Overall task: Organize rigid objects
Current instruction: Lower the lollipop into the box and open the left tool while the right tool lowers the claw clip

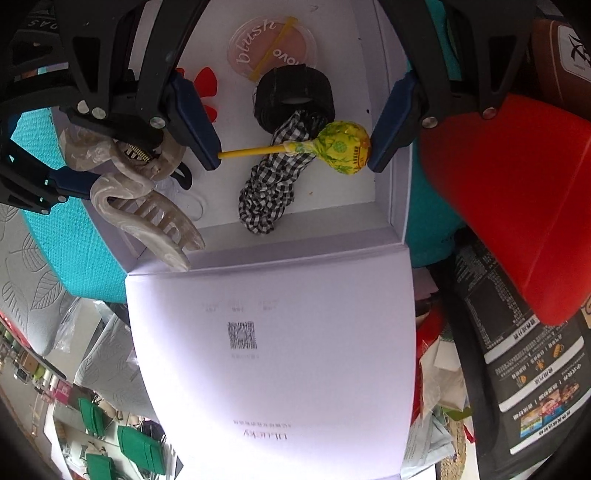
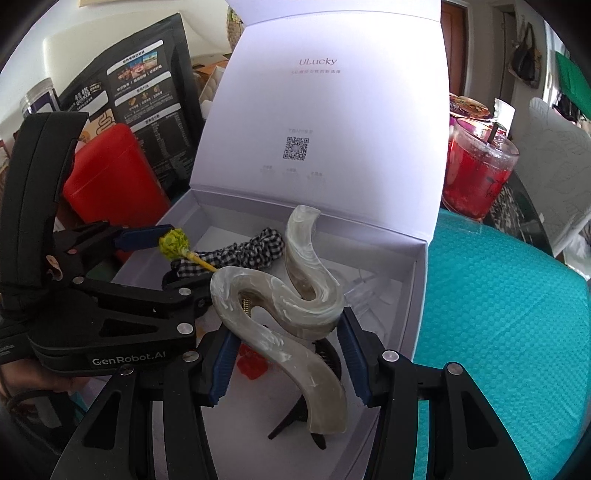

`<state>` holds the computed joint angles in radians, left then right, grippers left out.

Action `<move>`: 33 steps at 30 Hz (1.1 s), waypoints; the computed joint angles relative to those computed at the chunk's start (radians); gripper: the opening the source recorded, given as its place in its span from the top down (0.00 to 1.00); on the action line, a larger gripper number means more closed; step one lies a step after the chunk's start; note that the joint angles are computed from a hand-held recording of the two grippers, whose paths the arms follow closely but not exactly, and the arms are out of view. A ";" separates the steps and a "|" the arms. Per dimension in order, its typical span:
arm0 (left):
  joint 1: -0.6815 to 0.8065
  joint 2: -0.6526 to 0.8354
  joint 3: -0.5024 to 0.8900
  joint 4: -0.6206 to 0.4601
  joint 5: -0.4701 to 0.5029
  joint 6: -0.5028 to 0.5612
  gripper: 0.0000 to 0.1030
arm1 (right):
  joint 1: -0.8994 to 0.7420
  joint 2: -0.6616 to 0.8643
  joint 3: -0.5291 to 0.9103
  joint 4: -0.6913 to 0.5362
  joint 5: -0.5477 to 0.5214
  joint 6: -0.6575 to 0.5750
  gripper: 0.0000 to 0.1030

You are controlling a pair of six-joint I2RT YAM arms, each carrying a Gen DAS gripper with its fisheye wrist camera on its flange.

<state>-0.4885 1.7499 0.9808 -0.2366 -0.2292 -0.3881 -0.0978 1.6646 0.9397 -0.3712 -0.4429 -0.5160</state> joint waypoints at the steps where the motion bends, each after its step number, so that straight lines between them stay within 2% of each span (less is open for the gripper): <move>1: 0.002 0.006 0.006 -0.009 0.007 -0.001 0.21 | -0.001 0.001 0.000 0.001 0.003 -0.002 0.50; 19: -0.035 0.098 0.108 -0.116 -0.070 -0.007 0.21 | 0.027 0.041 0.001 0.029 0.100 -0.006 0.50; 23: -0.039 0.102 0.113 -0.125 -0.081 -0.021 0.21 | 0.021 0.034 0.002 0.019 0.094 -0.011 0.49; 27: -0.030 0.092 0.096 -0.109 -0.070 -0.031 0.21 | 0.023 -0.011 -0.026 0.034 0.110 -0.005 0.41; 33: -0.021 0.082 0.081 -0.093 -0.054 -0.040 0.18 | 0.010 -0.042 -0.035 0.028 0.107 -0.014 0.37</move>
<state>-0.5095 1.8317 1.0615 -0.3301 -0.2833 -0.4281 -0.0880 1.6225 0.9046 -0.3433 -0.3355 -0.5297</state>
